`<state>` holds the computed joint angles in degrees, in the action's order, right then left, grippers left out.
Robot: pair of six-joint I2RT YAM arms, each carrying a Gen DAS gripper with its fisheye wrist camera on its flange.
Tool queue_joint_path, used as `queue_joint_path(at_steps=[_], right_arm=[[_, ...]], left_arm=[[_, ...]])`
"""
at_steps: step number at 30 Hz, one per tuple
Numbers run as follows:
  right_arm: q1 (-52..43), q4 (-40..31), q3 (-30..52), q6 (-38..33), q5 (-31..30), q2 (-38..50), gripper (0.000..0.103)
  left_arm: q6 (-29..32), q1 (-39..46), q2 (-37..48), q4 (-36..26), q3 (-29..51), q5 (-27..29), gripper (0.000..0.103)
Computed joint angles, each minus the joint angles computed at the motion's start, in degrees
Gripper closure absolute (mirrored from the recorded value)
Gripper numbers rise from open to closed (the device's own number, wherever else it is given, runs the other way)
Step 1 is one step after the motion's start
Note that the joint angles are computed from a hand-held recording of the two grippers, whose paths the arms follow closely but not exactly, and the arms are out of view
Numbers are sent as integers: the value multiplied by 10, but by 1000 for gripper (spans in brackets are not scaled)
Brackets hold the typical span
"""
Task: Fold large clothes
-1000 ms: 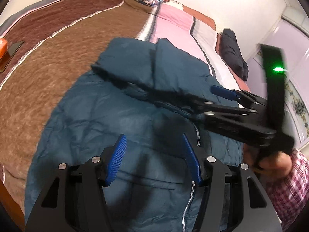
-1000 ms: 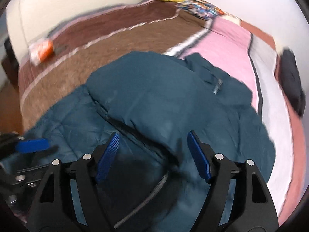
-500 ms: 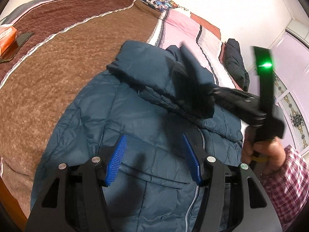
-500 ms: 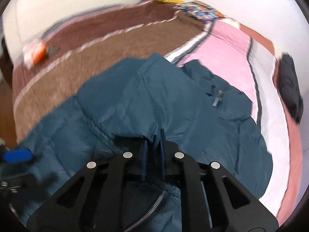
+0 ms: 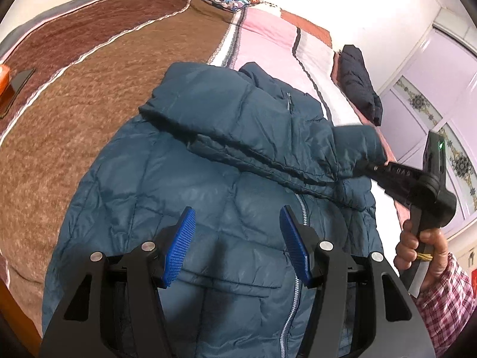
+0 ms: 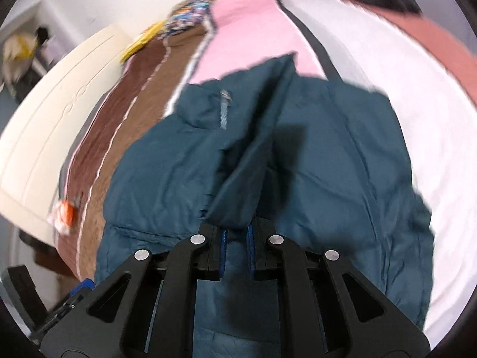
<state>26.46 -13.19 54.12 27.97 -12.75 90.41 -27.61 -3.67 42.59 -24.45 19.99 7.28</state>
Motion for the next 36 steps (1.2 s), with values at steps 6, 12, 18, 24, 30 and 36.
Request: queue_joint_path(at_steps=[6,12,18,24,30,36], right_arm=[[-41,-2,-15,21,-42,0,46],[-91,24,-54,26,-83,-28,43],[-115,21,-60,12,-85,-15,86],[-125,23,-74,6,-95,-30,95],[-130,-14,-115,23,-139,-115,97],[-121,-41,-136,14,-115,-129,97]], left_arm=[[1,-19,46,7,22,-29,45],[29,-22,98,18,60,-59,45],[60,-10,204,56,123,-101,45],[83,-8,293,84,179,-135,45],[70,3,309,84,190,-137,45],[78,2,328,90,190,-136,45]])
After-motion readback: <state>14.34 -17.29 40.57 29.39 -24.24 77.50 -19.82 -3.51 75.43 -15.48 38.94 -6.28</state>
